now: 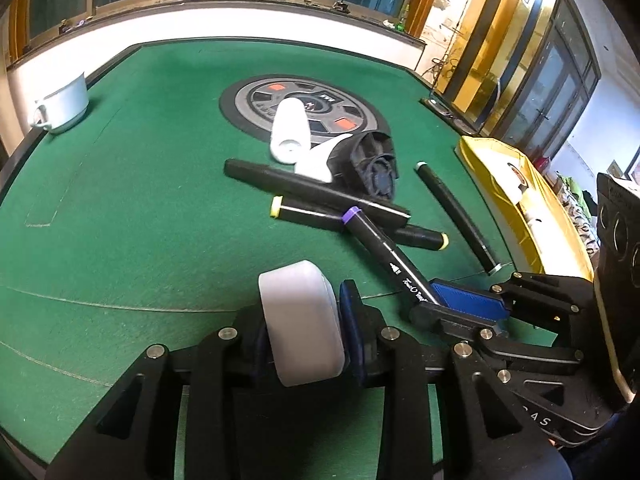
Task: Organize rigid objects
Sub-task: 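Lift the charger and marker and carry them toward the white tray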
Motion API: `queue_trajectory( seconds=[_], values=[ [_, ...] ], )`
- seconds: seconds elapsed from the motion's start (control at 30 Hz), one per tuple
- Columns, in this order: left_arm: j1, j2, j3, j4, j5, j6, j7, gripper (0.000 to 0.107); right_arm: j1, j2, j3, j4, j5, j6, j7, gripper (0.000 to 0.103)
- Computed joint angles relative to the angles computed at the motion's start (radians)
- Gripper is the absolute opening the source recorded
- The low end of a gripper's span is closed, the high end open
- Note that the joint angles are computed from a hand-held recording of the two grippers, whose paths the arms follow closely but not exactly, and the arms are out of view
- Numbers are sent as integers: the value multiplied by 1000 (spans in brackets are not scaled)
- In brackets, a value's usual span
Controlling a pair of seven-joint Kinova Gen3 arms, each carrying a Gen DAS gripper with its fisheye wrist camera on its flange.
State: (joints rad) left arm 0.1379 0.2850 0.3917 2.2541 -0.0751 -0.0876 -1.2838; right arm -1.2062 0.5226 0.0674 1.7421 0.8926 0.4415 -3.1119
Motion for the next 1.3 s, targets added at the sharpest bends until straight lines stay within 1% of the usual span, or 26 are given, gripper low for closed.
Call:
queue_trajectory(
  seconds=[0.07, 0.13, 0.23, 0.33, 0.4, 0.47, 0.53, 0.7, 0.77, 0.83, 0.87, 0.97, 1.1, 1.2, 1.3],
  values=[
    [-15, -4, 25, -11, -7, 16, 3, 22, -18, -12, 21, 19, 26, -16, -37, 14],
    [-27, -7, 44, -20, -6, 24, 3, 22, -24, -24, 28, 33, 48, -24, -62, 14],
    [-11, -15, 42, -37, 1, 39, -9, 22, -39, -45, 50, 65, 110, -45, -142, 14],
    [-19, -13, 61, -48, 7, 44, -22, 22, -48, -67, 59, 99, 184, -52, -238, 14],
    [8, -15, 39, -53, 20, 49, -28, 22, -49, -81, 59, 119, 230, -52, -298, 14],
    [14, -16, 37, -53, 29, 46, -34, 22, -54, -94, 60, 139, 282, -49, -363, 14],
    [47, -20, 6, -60, 41, 54, -40, 22, -46, -105, 46, 152, 314, -40, -398, 14],
    [68, -24, -11, -63, 61, 55, -52, 22, -19, -122, 13, 182, 397, -30, -494, 14],
    [46, -27, 15, -63, 59, 58, -57, 22, -4, -126, -9, 188, 413, -22, -512, 14],
    [45, -32, 17, -61, 64, 54, -58, 22, 10, -130, -28, 196, 438, -15, -541, 14],
    [35, -34, 29, -63, 63, 56, -59, 22, 19, -133, -37, 200, 448, -13, -551, 14],
    [-10, -38, 80, -67, 60, 57, -57, 22, 39, -141, -68, 210, 479, 5, -585, 14],
    [-77, -36, 169, -90, 56, 73, -61, 22, 65, -156, -109, 231, 524, 31, -639, 14],
    [-60, -45, 182, -113, 60, 73, -76, 22, 83, -171, -141, 251, 549, 62, -679, 14],
    [-60, -43, 219, -139, 58, 71, -90, 22, 101, -195, -175, 279, 563, 100, -722, 14]
  ],
)
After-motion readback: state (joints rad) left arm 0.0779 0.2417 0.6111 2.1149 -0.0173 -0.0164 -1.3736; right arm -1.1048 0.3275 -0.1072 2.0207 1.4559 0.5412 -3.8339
